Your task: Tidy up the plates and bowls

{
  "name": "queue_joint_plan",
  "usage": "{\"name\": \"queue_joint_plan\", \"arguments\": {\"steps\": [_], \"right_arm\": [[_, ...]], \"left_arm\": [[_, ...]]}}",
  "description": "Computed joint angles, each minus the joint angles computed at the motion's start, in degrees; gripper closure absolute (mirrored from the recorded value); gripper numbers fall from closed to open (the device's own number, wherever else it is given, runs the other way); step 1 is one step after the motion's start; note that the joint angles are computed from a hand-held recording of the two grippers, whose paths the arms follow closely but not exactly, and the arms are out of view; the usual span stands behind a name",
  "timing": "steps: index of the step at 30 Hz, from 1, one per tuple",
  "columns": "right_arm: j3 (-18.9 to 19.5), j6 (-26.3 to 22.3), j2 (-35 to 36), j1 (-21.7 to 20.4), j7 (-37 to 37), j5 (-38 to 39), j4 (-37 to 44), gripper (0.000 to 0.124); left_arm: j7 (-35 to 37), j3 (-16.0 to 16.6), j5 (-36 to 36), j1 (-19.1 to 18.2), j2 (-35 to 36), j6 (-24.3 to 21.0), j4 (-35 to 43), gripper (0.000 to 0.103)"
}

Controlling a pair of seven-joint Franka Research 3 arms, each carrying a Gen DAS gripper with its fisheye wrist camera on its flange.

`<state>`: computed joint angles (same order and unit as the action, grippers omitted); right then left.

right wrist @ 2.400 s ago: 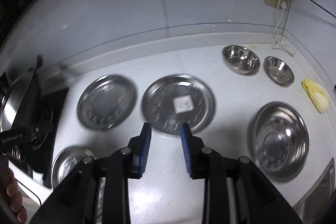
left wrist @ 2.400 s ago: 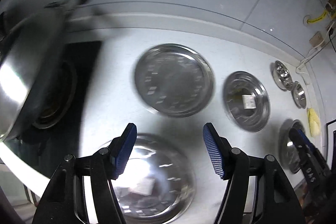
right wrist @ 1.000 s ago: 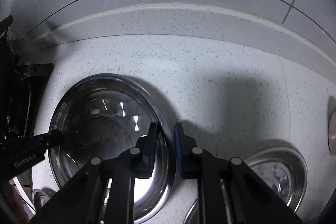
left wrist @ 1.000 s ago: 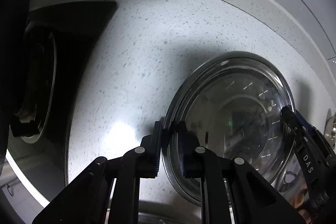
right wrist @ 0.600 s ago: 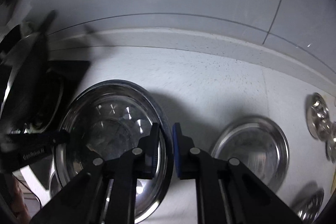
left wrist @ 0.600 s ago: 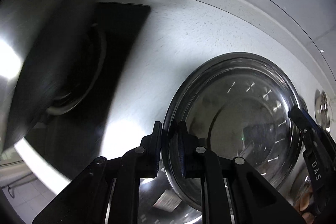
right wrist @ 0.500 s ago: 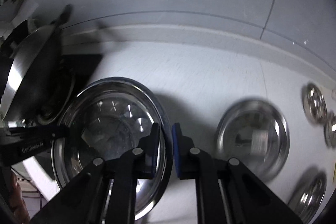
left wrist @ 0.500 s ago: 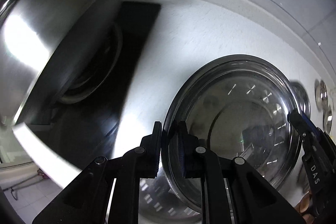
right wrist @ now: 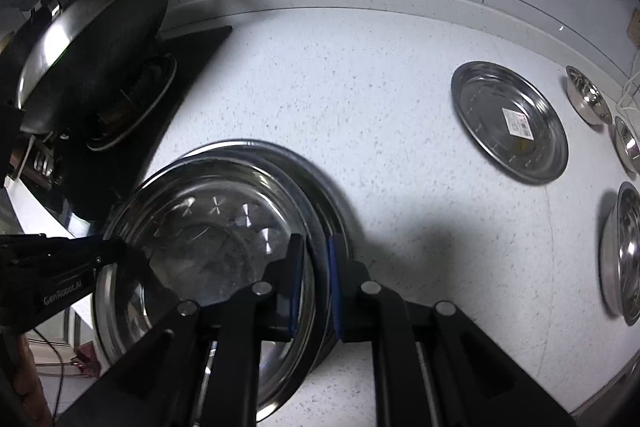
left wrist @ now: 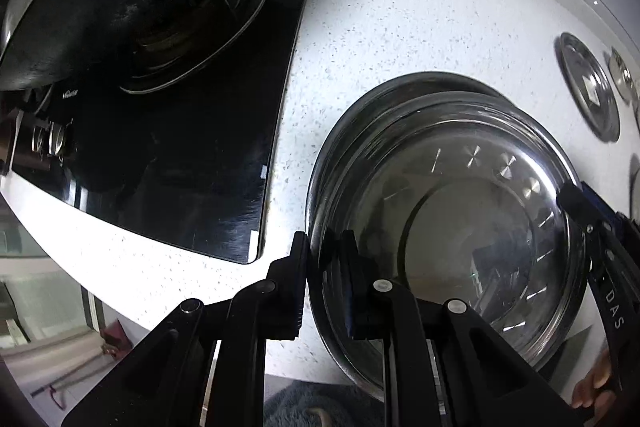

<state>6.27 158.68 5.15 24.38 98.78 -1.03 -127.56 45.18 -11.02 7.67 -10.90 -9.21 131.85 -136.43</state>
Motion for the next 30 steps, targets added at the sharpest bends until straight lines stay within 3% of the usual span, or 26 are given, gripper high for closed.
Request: {"name": "queue_joint_plan", "arguments": {"steps": [8,18,21,23,27,30], "right_arm": [[-1.42,3.94,2.0,1.6,6.09,-6.57,-1.63,0.112],[-2.11,2.2,3.53,1.85,7.07,-7.11,0.0,0.111],[-2.09,1.72,3.08,1.56,7.21,-6.61,0.22,0.111],[-1.73,0.82,2.34,0.84,6.03,-4.81,0.23,0.11],[-0.78,-0.36,0.13,-0.89,2.54,0.99,-0.35,0.11],[-0.6,-0.75,-2.03,-2.09,0.15,4.78,-0.62,0.11]], "left_arm": [[-4.32,-2.32,4.81,-1.51,0.02,0.58,-1.01,0.091],[-6.69,-3.04,8.4,-1.49,2.45,2.48,0.54,0.091],[-9.36,-3.2,10.58,-2.87,-0.36,-0.71,0.29,0.09],[-10.42,-3.66,12.42,-3.13,-1.29,-1.95,0.87,0.088],[-10.45,-3.76,12.6,-3.8,-3.15,-2.84,2.38,0.073],[-9.53,-3.83,12.38,-4.24,-2.1,-1.79,5.64,0.07]]}}
